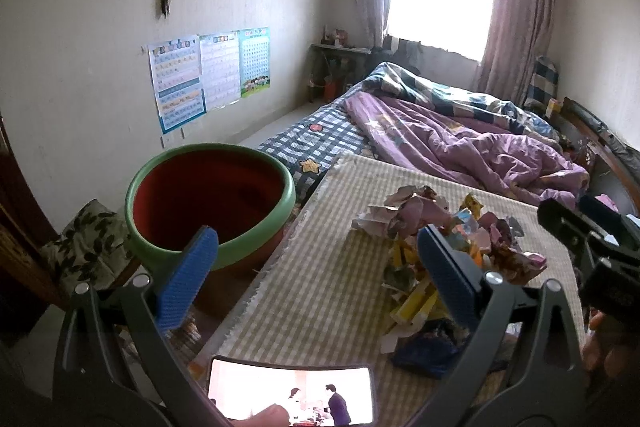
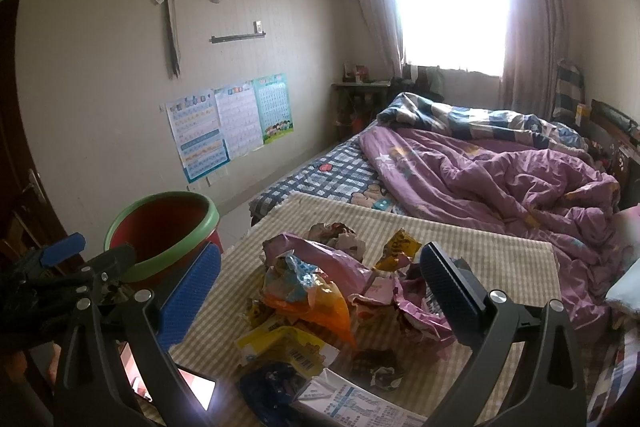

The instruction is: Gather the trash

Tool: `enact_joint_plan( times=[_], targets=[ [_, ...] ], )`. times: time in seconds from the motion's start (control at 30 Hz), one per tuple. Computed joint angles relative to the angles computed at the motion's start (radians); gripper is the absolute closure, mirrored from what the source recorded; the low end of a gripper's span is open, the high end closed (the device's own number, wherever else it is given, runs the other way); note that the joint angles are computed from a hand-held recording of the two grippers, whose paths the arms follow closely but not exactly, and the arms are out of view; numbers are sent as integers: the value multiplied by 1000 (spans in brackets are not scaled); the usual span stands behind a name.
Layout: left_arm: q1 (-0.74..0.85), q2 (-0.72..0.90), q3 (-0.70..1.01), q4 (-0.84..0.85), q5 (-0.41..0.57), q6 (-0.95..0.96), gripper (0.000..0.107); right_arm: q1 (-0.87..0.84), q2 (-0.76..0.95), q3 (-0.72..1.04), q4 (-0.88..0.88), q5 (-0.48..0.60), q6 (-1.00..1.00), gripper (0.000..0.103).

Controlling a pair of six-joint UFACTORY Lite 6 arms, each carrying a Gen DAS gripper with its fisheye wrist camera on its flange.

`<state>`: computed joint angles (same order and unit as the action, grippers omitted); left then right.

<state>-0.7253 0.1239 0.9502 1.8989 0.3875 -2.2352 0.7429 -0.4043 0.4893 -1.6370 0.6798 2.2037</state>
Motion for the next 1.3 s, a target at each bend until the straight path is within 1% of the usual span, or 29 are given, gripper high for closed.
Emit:
enact_joint_plan(
  times=[0.1,0.2,0.33,0.57,0.67,0.83,0.93,1.1,1.2,1.27,1.3],
  targets=[
    [-5,-10,-14,-3,12,4,9,-3,-15,-11,2,-6,4,7],
    [-9,-4,0,-55,7,56,9,-16,-18,-8,6,-20,0,7],
    [-10,-18,-16,-56,11,58,9,-15,-10,-1,7,-17,-1,7],
    [-14,-15,6,-121,-4,136,9,-16,-1,-3,11,-20,9,7],
    [-9,-2,25,-132,-29,155,9,-18,-2,-7,15,-20,8,7],
    [-16,18,45,-165,-30,207,9,-29,0,-18,15,-20,13,7],
    [-12,26,40,-91,-66,152,9,-46,-12,-39,10,-27,17,7],
    [-31,96,72,-26,-65,108,9,-116,-24,-81,-9,-69,27,7],
    [-4,177,132,-3,-176,90,9,-175,-46,-122,-31,-110,50,7],
    [13,241,170,112,-245,-25,9,-204,-65,-149,-30,-124,46,7],
    [16,273,194,144,-275,-51,9,-219,-69,-156,-31,-132,42,7]
  ],
)
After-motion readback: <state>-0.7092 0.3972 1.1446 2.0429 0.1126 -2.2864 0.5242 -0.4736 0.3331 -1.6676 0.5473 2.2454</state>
